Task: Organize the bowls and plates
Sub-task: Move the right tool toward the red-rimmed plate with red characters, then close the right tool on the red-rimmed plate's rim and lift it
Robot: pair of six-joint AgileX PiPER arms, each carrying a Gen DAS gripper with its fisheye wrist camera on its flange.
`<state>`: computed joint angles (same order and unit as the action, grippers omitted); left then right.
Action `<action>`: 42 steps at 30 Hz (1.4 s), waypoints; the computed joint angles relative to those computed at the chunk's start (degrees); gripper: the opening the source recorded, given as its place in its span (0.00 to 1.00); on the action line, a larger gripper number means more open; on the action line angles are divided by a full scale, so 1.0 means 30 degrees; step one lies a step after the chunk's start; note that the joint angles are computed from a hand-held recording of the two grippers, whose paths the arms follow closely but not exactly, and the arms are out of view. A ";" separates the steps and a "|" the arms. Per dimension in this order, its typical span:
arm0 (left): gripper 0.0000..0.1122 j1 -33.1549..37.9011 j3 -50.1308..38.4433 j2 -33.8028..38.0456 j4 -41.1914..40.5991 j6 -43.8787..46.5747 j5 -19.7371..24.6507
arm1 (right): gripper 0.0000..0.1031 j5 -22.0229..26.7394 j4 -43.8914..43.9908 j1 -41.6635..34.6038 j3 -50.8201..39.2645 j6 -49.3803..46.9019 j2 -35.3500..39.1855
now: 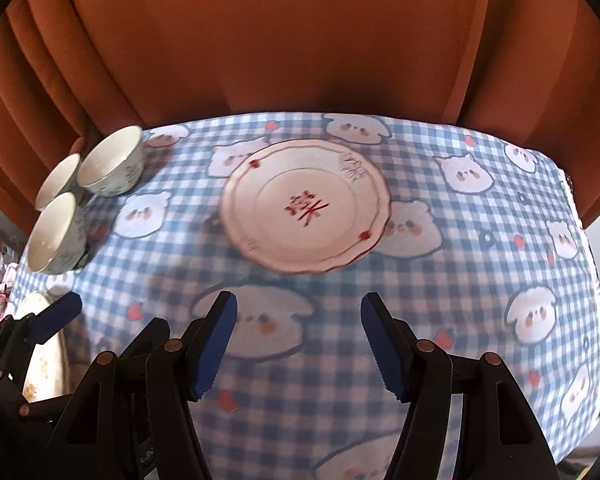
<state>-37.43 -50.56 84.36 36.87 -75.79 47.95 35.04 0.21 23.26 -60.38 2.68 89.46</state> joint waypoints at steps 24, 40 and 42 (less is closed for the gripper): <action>0.54 0.4491 -0.8024 0.9859 -0.1752 0.2983 -0.2898 | 0.58 -0.0006 0.2606 -0.2571 -0.8584 -0.2550 0.9519; 0.54 0.3927 -0.7384 0.9359 -0.2055 0.3282 -0.2317 | 0.51 -0.0046 0.2358 -0.2591 -0.7790 -0.2585 0.9189; 0.54 0.3654 -0.6375 0.8704 -0.2147 0.3048 -0.2511 | 0.51 -0.0174 0.2291 -0.2539 -0.6858 -0.2512 0.8574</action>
<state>-26.47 -69.69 110.47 30.43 -66.64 40.41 34.52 7.08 15.65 -80.95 -4.85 115.18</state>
